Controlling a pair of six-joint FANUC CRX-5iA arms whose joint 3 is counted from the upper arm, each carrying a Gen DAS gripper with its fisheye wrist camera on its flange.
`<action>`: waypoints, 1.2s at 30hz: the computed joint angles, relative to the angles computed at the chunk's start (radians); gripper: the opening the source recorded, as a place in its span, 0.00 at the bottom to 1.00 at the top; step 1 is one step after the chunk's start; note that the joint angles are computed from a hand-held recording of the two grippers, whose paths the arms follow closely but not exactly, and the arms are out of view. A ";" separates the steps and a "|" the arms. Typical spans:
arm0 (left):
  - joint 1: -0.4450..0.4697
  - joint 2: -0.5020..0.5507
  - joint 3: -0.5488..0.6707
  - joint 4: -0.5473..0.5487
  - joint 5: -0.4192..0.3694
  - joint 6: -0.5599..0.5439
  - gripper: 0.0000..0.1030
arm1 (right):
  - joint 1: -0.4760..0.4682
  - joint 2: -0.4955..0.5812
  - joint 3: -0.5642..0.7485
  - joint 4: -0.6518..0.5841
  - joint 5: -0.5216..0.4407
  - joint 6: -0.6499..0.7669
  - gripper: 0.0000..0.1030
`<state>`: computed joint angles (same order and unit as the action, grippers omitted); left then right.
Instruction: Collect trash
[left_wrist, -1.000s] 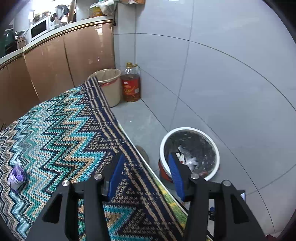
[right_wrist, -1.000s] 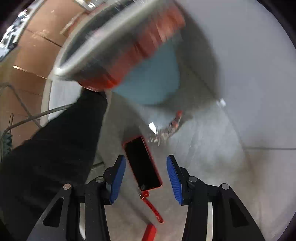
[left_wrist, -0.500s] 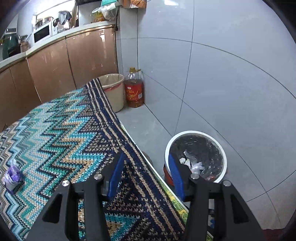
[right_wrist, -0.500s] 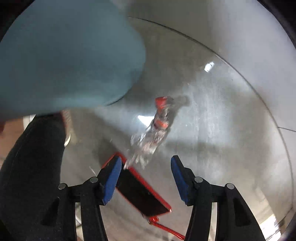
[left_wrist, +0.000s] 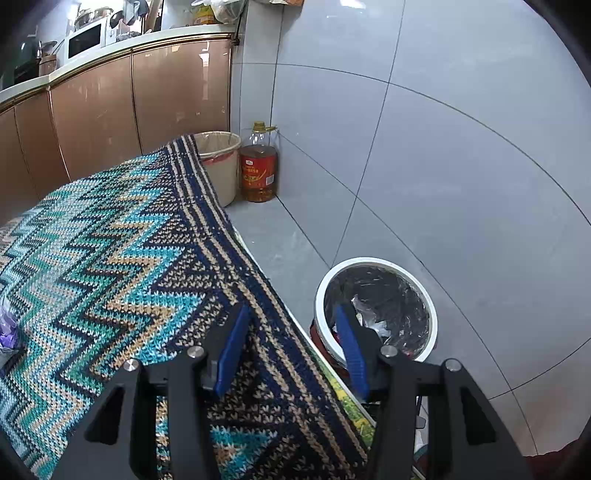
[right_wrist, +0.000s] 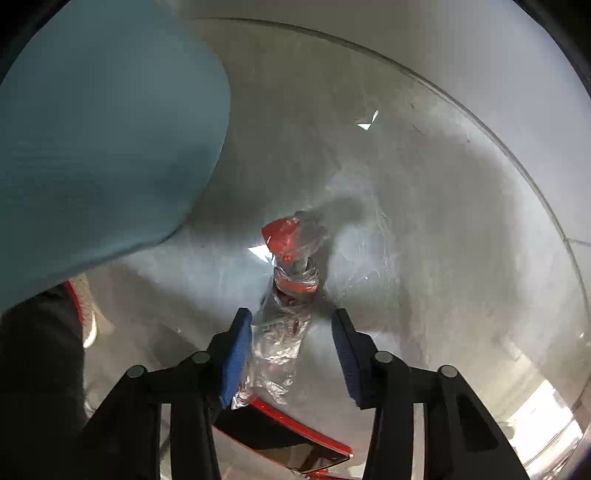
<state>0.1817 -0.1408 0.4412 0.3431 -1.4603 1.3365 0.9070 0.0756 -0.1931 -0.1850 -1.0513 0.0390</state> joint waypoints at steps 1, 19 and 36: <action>0.001 -0.001 -0.001 0.001 0.000 -0.001 0.46 | -0.002 0.006 0.008 -0.009 -0.009 0.021 0.21; 0.002 -0.039 -0.031 -0.024 0.042 -0.019 0.46 | 0.276 -0.315 0.055 0.332 -0.205 0.055 0.09; 0.369 -0.201 -0.038 0.227 -0.020 -0.212 0.55 | 0.203 -0.041 0.555 0.635 -0.334 0.380 0.51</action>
<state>0.5512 -0.3422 0.4030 0.5701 -1.4801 1.1242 1.1102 0.0345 0.3619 0.4496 -1.3851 0.4189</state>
